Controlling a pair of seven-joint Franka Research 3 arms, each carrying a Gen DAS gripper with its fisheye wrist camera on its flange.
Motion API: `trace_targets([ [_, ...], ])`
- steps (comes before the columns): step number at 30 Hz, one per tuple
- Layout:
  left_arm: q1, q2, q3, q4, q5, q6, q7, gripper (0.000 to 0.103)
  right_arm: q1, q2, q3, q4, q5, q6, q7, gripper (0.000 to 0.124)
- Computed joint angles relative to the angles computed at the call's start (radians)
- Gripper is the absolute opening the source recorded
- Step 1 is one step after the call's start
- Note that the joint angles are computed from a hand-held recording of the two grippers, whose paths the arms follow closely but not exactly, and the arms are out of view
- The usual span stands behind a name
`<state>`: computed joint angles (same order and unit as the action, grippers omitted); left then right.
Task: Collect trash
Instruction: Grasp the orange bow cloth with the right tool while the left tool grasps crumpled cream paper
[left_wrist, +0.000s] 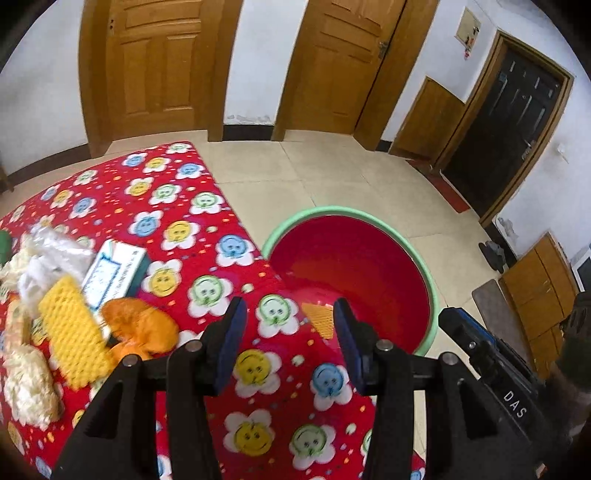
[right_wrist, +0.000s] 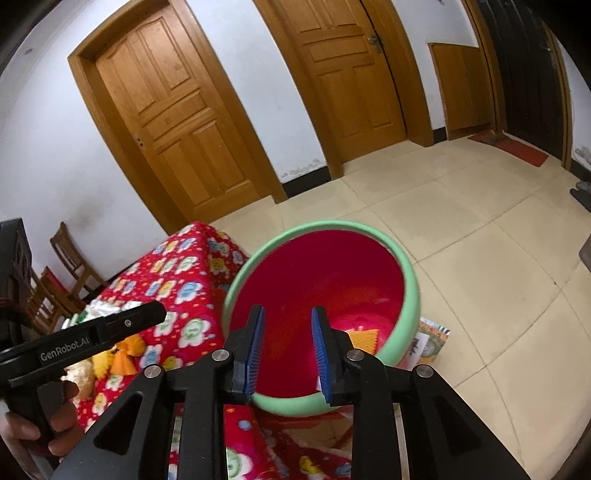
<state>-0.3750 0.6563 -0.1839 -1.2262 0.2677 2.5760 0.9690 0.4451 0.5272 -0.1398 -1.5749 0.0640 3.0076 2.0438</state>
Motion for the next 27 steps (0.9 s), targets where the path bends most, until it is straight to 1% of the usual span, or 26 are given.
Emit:
trace_targets([
  [3, 0.005, -0.066, 0.016, -0.095, 0.015, 0.036, -0.041, 0.049, 0.013, -0.009, -0.003, -0.004, -0.009, 0.008, -0.003, 0.026],
  [10, 0.027, -0.197, 0.041, -0.277, 0.075, 0.1, -0.142, 0.049, 0.02, -0.02, 0.022, 0.004, -0.008, 0.006, -0.031, 0.026],
  [12, 0.034, -0.23, 0.046, -0.324, 0.097, 0.116, -0.172, 0.049, 0.019, -0.019, 0.033, 0.012, -0.004, 0.001, -0.041, 0.029],
  [14, 0.041, -0.268, 0.056, -0.377, 0.124, 0.132, -0.214, 0.049, 0.019, -0.016, 0.044, 0.022, 0.0, -0.003, -0.052, 0.04],
  [19, 0.062, -0.341, 0.07, -0.475, 0.191, 0.149, -0.305, 0.049, 0.023, -0.008, 0.069, 0.047, 0.005, -0.019, -0.086, 0.041],
  [27, 0.11, -0.427, 0.077, -0.596, 0.291, 0.138, -0.446, 0.049, 0.027, 0.02, 0.104, 0.098, 0.018, -0.066, -0.134, 0.044],
])
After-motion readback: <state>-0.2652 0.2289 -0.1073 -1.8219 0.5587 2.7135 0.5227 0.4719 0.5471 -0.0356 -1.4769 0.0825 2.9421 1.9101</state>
